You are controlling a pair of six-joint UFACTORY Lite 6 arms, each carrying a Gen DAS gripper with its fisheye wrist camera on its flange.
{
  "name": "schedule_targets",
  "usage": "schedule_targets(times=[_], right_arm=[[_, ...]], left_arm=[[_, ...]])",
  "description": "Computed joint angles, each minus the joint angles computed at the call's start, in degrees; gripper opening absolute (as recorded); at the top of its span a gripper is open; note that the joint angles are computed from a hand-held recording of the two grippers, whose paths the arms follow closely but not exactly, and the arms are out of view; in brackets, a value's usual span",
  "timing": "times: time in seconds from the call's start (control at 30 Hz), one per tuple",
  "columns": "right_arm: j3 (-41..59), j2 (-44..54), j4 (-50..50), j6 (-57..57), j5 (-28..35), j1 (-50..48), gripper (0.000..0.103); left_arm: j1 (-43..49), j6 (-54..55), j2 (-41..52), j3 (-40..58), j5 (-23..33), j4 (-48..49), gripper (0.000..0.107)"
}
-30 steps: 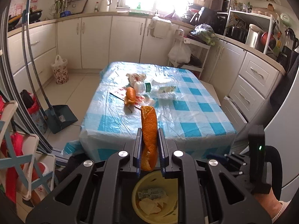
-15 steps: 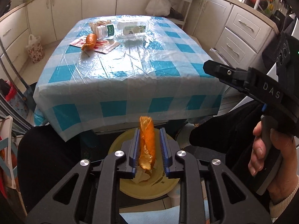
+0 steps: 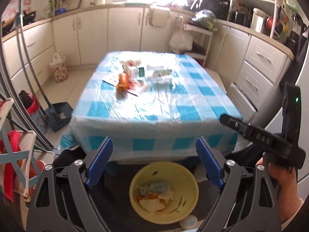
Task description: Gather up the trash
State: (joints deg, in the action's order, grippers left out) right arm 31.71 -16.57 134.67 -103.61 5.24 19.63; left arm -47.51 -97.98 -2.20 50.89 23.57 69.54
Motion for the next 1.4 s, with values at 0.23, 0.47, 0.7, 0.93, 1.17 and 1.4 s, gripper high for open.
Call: schedule_targets(times=[0.23,0.47,0.7,0.93,1.17,1.4], right_arm=[[-0.05,0.05,4.18,-4.04,-0.17,0.3,0.074],[-0.03,0.17,1.35,-1.68,0.14,-0.2,0.074],[-0.04,0.07,-0.74,0.16,0.17,-0.43,0.074],[-0.05,0.04,0.15,-0.67,0.13,-0.35,0.074],[-0.03,0.02,0.73,-1.16,0.01,-0.18,0.074],[-0.07,-0.04,3.03,-3.29,-0.15,0.08,0.074]], left_arm=[[-1.86,-12.23,-5.32,-3.48,10.42,10.88,0.089],[-2.66,-16.15,-7.39,-4.8,16.45,14.67,0.092],[-2.4,-18.5,-8.2,-5.89,16.44,16.3,0.092],[-1.87,-19.47,-8.73,-6.74,15.63,16.78,0.092],[-1.33,-19.04,-8.77,-6.83,14.61,15.89,0.093],[-1.01,-18.6,-8.87,-6.99,13.97,15.3,0.093]])
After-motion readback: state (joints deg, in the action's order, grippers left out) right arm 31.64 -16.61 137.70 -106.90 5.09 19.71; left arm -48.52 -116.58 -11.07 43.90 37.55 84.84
